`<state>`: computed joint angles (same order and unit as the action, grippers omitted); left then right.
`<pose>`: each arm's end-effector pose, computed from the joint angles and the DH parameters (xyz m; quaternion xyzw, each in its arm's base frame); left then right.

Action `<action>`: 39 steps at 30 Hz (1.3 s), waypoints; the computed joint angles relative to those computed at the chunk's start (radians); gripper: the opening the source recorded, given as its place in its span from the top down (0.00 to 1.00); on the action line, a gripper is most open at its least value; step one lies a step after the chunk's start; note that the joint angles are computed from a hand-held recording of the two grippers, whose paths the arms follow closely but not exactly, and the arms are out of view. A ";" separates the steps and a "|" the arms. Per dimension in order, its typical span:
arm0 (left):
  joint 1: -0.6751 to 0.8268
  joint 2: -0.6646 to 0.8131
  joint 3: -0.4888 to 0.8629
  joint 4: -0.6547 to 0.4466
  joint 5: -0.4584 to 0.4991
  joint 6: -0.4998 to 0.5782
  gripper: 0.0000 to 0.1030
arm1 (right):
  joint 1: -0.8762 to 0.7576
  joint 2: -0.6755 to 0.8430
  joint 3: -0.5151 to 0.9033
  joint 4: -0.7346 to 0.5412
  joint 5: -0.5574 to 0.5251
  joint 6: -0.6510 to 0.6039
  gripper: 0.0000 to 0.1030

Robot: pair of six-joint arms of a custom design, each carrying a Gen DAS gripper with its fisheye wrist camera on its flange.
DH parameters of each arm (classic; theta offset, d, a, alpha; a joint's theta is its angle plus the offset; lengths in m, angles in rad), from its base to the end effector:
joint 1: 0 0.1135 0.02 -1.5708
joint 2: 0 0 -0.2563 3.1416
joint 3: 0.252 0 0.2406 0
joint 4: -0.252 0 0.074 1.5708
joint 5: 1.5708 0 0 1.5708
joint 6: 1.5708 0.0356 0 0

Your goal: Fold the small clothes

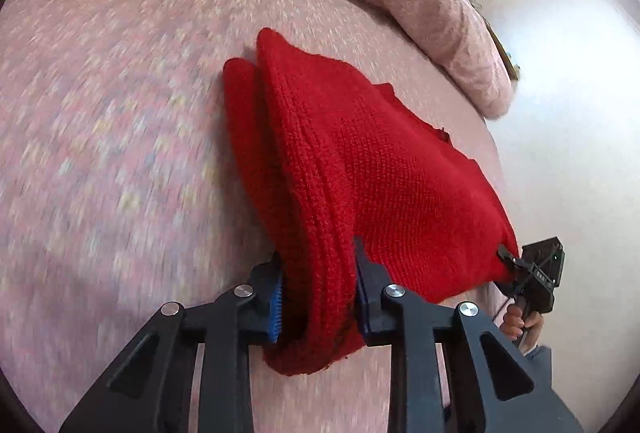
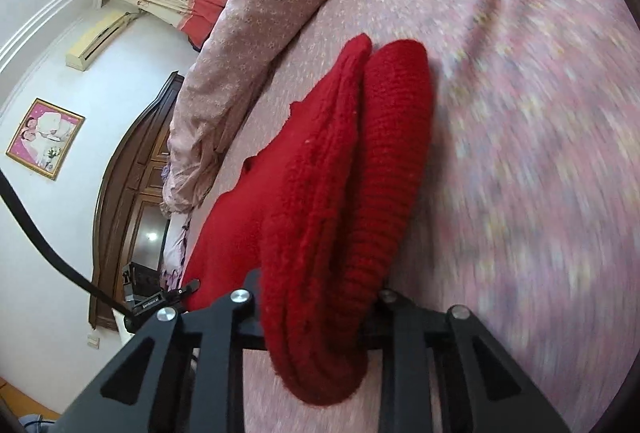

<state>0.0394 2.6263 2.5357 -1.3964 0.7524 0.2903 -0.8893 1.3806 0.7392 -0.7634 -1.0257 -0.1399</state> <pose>0.4894 -0.0051 0.1788 0.1315 0.9200 -0.3557 0.0987 0.1556 -0.1435 0.1827 0.2800 0.8230 0.3901 0.3035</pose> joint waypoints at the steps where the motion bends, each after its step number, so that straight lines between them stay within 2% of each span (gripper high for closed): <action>1: 0.015 -0.062 -0.111 0.029 -0.006 0.038 0.80 | -0.038 -0.029 -0.016 -0.091 -0.007 -0.084 0.74; 3: 0.041 -0.128 -0.231 0.041 -0.018 0.101 0.80 | -0.134 -0.064 -0.040 -0.304 -0.004 -0.306 0.74; 5: 0.058 -0.150 -0.288 0.035 -0.026 0.134 0.79 | -0.236 -0.096 -0.076 -0.469 0.026 -0.494 0.73; 7: 0.065 -0.161 -0.318 0.044 -0.040 0.142 0.78 | -0.327 -0.106 -0.112 -0.573 0.070 -0.640 0.71; 9: 0.063 -0.212 -0.396 0.115 -0.077 0.111 0.71 | -0.405 -0.135 -0.165 -0.604 0.098 -0.722 0.68; 11: 0.080 -0.266 -0.452 0.146 -0.105 0.106 0.71 | -0.483 -0.108 -0.189 -0.645 0.086 -0.842 0.67; 13: 0.095 -0.318 -0.489 0.174 -0.132 0.113 0.71 | -0.494 -0.060 -0.182 -0.657 0.072 -0.893 0.66; 16: 0.120 -0.435 -0.585 0.234 -0.167 0.137 0.71 | -0.511 0.031 -0.168 -0.681 0.046 -0.943 0.59; 21: 0.076 -0.540 -0.654 0.258 -0.155 0.128 0.71 | -0.485 0.098 -0.134 -0.688 -0.014 -0.935 0.48; 27: -0.135 -0.606 -0.759 0.367 -0.144 0.012 0.71 | -0.485 0.132 -0.132 -0.669 -0.044 -0.855 0.39; 28: -0.177 -0.612 -0.782 0.407 -0.146 -0.021 0.72 | -0.478 0.107 -0.134 -0.650 -0.045 -0.816 0.39; 30: -0.260 -0.627 -0.831 0.484 -0.163 -0.090 0.75 | -0.402 -0.008 -0.135 -0.535 -0.081 -0.599 0.33; 32: -0.315 -0.629 -0.845 0.513 -0.167 -0.142 0.80 | -0.345 -0.098 -0.150 -0.409 -0.099 -0.408 0.31; 34: -0.356 -0.637 -0.869 0.555 -0.155 -0.190 0.82 | -0.336 -0.116 -0.157 -0.360 -0.095 -0.355 0.31; 35: -0.375 -0.651 -0.888 0.576 -0.160 -0.204 0.86 | -0.328 -0.116 -0.156 -0.335 -0.087 -0.328 0.31; 36: -0.391 -0.669 -0.906 0.597 -0.174 -0.213 0.94 | -0.317 -0.122 -0.156 -0.315 -0.087 -0.305 0.31; 37: -0.404 -0.708 -0.953 0.646 -0.199 -0.225 0.98 | -0.325 -0.115 -0.152 -0.337 -0.080 -0.337 0.31; 38: -0.413 -0.728 -0.976 0.669 -0.210 -0.227 0.99 | -0.328 -0.110 -0.148 -0.351 -0.073 -0.359 0.36; 39: -0.419 -0.738 -0.984 0.672 -0.216 -0.215 1.00 | -0.316 -0.129 -0.149 -0.338 -0.058 -0.338 0.63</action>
<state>-0.3797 1.8882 1.5514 -0.7244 0.5366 0.0753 -1.2057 1.2517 0.5903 -1.1011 -1.0841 -0.4779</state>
